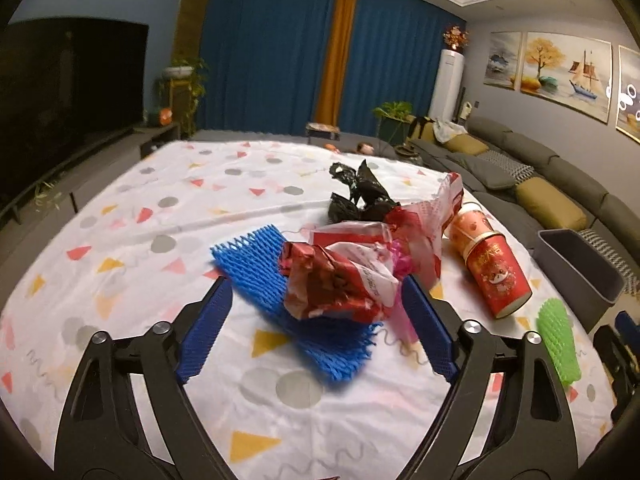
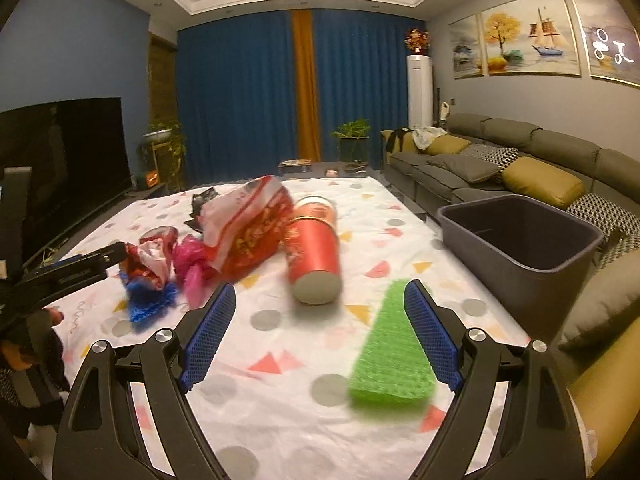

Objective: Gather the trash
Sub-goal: 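Move both open tools back over the table toward the wrappers, then grasp the red snack wrapper with the left tool while the right tool grasps the green foam net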

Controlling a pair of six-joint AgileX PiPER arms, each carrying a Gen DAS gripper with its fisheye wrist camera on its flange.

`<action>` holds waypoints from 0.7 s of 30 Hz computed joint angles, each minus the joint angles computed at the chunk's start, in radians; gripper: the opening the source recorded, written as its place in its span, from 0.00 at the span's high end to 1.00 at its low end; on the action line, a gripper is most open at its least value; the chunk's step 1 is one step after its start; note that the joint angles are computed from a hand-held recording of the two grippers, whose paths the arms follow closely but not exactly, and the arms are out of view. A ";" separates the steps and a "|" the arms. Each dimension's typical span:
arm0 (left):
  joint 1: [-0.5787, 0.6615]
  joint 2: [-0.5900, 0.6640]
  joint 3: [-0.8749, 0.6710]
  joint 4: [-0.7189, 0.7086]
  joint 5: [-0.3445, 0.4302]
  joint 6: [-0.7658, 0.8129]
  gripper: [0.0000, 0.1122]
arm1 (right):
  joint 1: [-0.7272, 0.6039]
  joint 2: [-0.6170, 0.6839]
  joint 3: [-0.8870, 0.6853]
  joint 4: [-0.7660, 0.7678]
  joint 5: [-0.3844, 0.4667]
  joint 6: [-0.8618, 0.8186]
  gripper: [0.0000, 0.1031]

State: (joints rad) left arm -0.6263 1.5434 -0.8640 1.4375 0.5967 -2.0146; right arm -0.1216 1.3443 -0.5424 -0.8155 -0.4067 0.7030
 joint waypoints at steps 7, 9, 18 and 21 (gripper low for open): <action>0.156 0.066 -0.079 -0.125 -0.238 0.204 0.32 | 0.098 0.038 -0.038 0.160 0.050 -0.109 0.19; 0.185 0.082 -0.089 -0.159 -0.286 0.254 0.40 | 0.113 0.046 -0.044 0.190 0.056 -0.132 0.19; 0.246 0.095 -0.074 -0.109 -0.450 0.230 0.66 | 0.157 0.067 -0.053 0.297 0.084 -0.219 0.19; 0.247 0.086 -0.061 0.007 -0.467 0.115 0.69 | 0.156 0.059 -0.052 0.295 0.096 -0.215 0.19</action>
State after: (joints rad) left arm -0.3788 1.6298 -0.9246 1.4443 0.1302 -1.8992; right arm 0.0345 1.4036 -0.5941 -0.5201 -0.3106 0.4879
